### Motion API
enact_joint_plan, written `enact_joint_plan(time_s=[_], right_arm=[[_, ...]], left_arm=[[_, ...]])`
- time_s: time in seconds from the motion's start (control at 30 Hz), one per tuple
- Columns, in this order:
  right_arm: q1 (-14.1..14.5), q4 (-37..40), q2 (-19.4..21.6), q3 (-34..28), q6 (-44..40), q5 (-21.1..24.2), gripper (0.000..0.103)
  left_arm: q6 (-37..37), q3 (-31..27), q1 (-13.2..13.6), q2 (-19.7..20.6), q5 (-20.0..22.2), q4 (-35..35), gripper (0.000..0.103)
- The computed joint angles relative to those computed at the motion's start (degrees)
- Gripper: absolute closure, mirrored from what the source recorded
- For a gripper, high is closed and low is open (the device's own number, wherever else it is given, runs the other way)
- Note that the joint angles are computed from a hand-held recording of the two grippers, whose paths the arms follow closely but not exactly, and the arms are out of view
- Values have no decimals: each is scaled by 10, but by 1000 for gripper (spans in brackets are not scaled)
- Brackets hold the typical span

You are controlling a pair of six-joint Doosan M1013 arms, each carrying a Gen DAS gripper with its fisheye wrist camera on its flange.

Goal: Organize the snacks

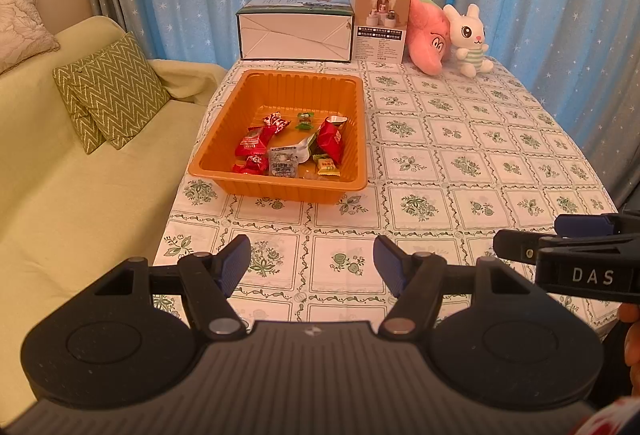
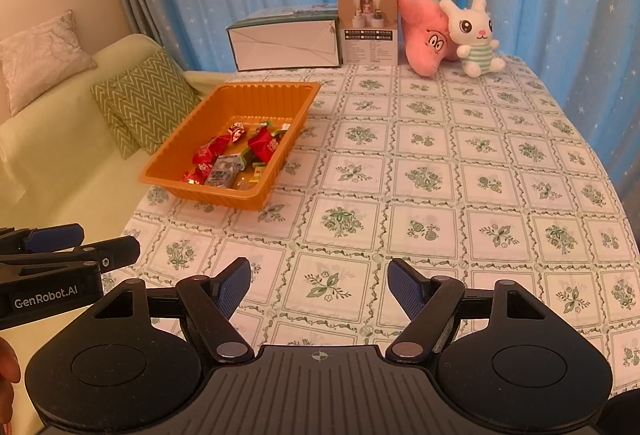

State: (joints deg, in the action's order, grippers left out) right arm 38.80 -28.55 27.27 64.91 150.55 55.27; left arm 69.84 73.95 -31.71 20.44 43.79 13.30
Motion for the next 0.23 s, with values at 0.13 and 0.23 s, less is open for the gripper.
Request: enact_joint_plan(time_s=[0.13, 0.23], right_arm=[[0, 0, -1, 1, 1, -1, 28], [0, 0, 0, 0, 0, 0, 28]], left_arm=[[1, 2, -1, -1, -4, -1, 37], [-7, 5, -3, -2, -9, 5, 37]])
